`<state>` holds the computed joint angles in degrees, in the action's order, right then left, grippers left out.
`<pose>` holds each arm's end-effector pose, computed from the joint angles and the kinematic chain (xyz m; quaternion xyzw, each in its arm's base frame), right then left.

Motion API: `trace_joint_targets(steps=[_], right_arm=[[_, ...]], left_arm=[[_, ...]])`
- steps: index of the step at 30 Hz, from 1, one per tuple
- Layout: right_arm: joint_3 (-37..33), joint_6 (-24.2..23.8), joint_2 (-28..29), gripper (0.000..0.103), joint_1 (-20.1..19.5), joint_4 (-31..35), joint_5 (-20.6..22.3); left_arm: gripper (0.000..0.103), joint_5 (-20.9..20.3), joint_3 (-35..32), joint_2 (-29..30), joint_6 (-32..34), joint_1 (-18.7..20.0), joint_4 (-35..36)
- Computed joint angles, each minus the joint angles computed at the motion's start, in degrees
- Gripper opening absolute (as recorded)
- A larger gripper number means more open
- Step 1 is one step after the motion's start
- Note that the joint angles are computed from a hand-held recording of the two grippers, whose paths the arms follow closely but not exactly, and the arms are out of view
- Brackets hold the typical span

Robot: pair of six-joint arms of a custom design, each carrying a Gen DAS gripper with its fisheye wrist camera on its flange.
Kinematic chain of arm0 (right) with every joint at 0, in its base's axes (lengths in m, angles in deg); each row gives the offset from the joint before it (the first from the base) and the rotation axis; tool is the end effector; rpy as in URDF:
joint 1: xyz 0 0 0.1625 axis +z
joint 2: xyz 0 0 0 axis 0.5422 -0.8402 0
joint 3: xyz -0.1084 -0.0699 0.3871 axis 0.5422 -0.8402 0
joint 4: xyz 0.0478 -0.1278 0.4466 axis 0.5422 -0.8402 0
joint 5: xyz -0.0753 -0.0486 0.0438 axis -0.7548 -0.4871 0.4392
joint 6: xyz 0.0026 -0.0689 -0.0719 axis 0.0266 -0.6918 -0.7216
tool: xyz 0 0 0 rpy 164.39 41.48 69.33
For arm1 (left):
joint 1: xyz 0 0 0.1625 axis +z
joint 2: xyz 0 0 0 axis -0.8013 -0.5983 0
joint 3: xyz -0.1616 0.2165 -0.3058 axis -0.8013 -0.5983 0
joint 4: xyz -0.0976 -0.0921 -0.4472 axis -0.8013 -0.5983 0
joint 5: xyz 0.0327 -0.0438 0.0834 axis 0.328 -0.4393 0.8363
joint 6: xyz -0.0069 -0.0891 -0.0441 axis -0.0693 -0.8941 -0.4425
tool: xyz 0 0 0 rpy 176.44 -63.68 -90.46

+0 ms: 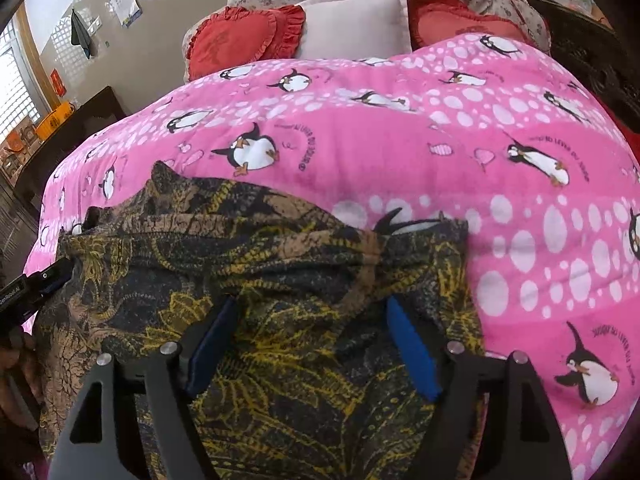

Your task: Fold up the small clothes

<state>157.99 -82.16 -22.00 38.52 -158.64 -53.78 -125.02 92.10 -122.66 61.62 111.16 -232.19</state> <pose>-0.0300 -0.4134 0.2405 -0.0049 -0.9029 0.3257 0.2806 -0.1026 -0.4748 0.1210 0.1566 0.9492 -0.2636 0.0711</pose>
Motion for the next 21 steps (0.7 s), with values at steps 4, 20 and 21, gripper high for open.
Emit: trace_joint_targets(steps=[4,20,21], right_arm=[[0.03,-0.05,-0.04,0.081,-0.09,-0.02,0.04],[0.22,-0.04,-0.87,0.081,-0.88,0.62,1.42],[0.25,-0.1,-0.94,0.081,-0.96,0.65,1.52]], left_arm=[[0.014,-0.27,-0.02,-0.15,0.07,0.17,0.1],[0.014,-0.42,-0.08,-0.18,0.04,0.16,0.18],[0.014,-0.41,-0.09,-0.17,0.08,0.19,0.18]])
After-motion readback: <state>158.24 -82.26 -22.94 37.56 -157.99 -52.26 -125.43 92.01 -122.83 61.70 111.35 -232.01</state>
